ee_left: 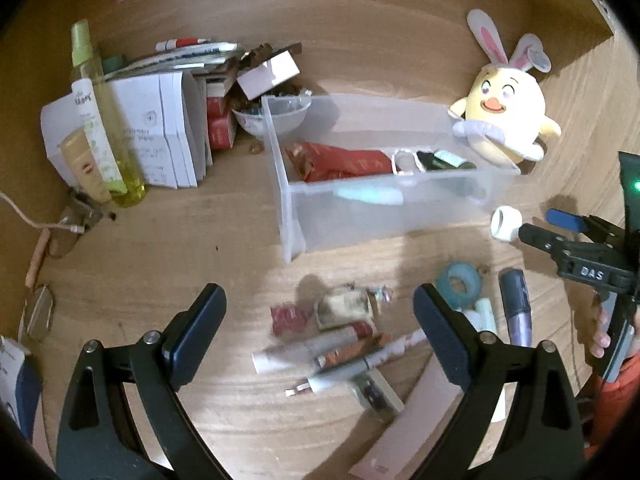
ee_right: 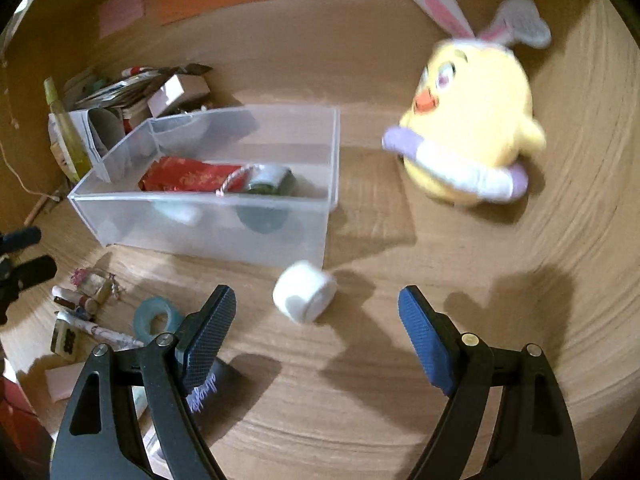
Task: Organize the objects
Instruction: 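Grasp the white tape roll with the right gripper while left grasps a small brown box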
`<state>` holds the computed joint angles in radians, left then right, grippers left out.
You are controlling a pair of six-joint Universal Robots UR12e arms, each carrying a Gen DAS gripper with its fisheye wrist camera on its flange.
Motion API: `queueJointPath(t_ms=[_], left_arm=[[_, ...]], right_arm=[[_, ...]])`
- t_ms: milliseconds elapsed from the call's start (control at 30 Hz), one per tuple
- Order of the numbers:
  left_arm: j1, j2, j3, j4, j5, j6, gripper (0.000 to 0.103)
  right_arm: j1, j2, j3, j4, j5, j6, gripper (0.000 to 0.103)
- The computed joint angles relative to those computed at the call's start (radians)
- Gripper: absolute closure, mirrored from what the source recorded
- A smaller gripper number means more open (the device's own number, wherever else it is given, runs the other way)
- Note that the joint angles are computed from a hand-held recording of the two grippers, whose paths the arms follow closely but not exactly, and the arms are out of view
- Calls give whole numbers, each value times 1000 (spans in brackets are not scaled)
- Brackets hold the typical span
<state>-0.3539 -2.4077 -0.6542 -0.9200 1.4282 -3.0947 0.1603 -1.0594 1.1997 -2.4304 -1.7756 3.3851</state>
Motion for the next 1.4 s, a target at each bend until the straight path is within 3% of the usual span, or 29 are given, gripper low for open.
queueJointPath(t_ms=[167,333,433,600,867,1033,1267,1400], left_arm=[[-5,32,-71,22,19,-16,7],[0,52,-117,29,-26,-42,8],[2,60,-138,46,-38,-67,8],[4,58,-132,28,-63,-81,30],[-2,35,-90,-25,-53,-63,32],[-2,20,-69,-45,-68,-93,38],[-8,15,-65,-35,-50,-116,53],[-7,17,-71,-27,-57,-127,54]], right_arm=[[1,5,1,10,-18,0,22],[4,26,-29,21,-34,-33,23],[-2,41,-52,42,0,-44,23],[-11,55,-70,75,35,-39,37],[-17,65,-81,83,70,-27,48],[-19,70,-87,86,86,-40,64],[-18,62,-71,47,85,-52,65],[-15,51,-54,22,82,-65,66]])
